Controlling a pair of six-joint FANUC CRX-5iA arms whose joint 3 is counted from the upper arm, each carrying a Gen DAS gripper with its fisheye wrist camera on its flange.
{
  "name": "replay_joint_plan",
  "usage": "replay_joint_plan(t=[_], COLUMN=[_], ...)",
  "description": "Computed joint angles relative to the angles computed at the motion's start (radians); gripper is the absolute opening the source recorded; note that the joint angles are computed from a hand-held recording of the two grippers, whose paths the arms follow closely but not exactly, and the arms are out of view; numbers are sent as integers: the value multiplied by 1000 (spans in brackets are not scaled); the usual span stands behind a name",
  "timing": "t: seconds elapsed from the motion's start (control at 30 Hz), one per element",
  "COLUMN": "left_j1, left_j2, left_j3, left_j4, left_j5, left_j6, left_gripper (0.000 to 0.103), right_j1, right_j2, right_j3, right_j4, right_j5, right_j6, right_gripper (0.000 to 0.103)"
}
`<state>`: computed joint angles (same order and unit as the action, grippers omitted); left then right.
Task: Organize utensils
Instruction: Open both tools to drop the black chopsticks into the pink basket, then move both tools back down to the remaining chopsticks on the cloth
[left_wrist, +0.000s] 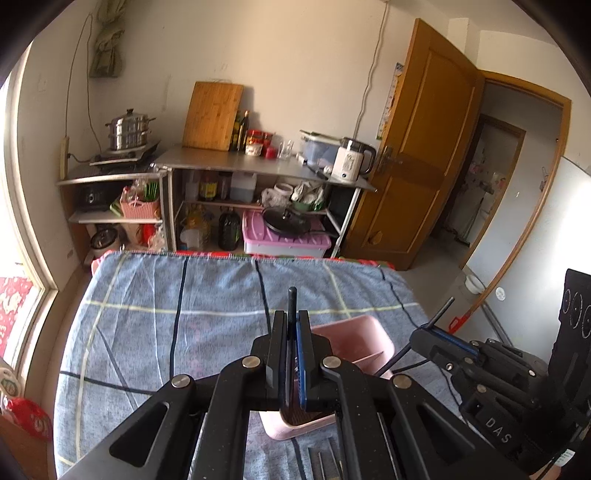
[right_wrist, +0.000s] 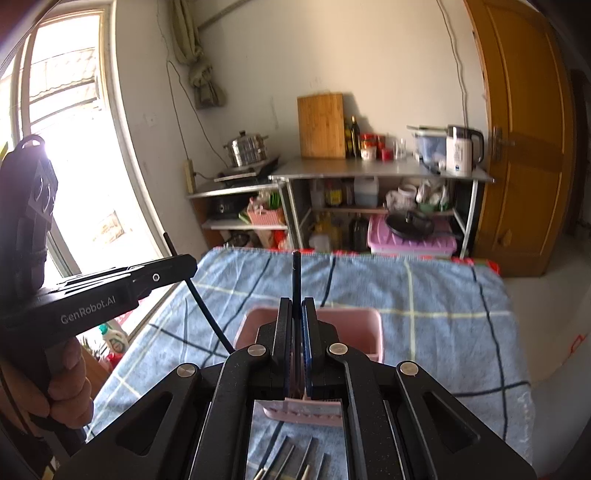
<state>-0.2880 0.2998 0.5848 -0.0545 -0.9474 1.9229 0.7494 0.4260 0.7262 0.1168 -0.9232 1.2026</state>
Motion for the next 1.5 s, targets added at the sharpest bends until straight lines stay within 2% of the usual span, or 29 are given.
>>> replay_joint_plan(t=[0.2, 0.33, 0.43, 0.63, 1.17, 1.33, 1.5], left_j1=[-5, -14, -21, -46, -175, -216, -260], left_j2=[-16, -48, -77, -132, -318, -356, -382], left_j3=[-45, -79, -108, -144, -386, -465, -523], left_j4=[-44, -84, -110, -183, -348, -383, -415], left_j5=[7, 26, 47, 58, 140, 168, 165], left_j6=[38, 65, 82, 132, 281, 324, 351], left_gripper=[8, 20, 30, 39, 39, 39, 39], right_j1=[-9, -7, -4, 2, 53, 76, 99], right_j2=[15, -7, -28, -80, -324, -395, -444], right_j3=[9, -34, -69, -143, -518, -630, -714], right_j4=[-20, 10, 35, 59, 211, 221, 235], right_j5=[-30, -6, 9, 45, 197, 209, 207], right_j6=[22, 2, -24, -47, -213, -246, -269], right_gripper=[5, 13, 15, 21, 21, 21, 21])
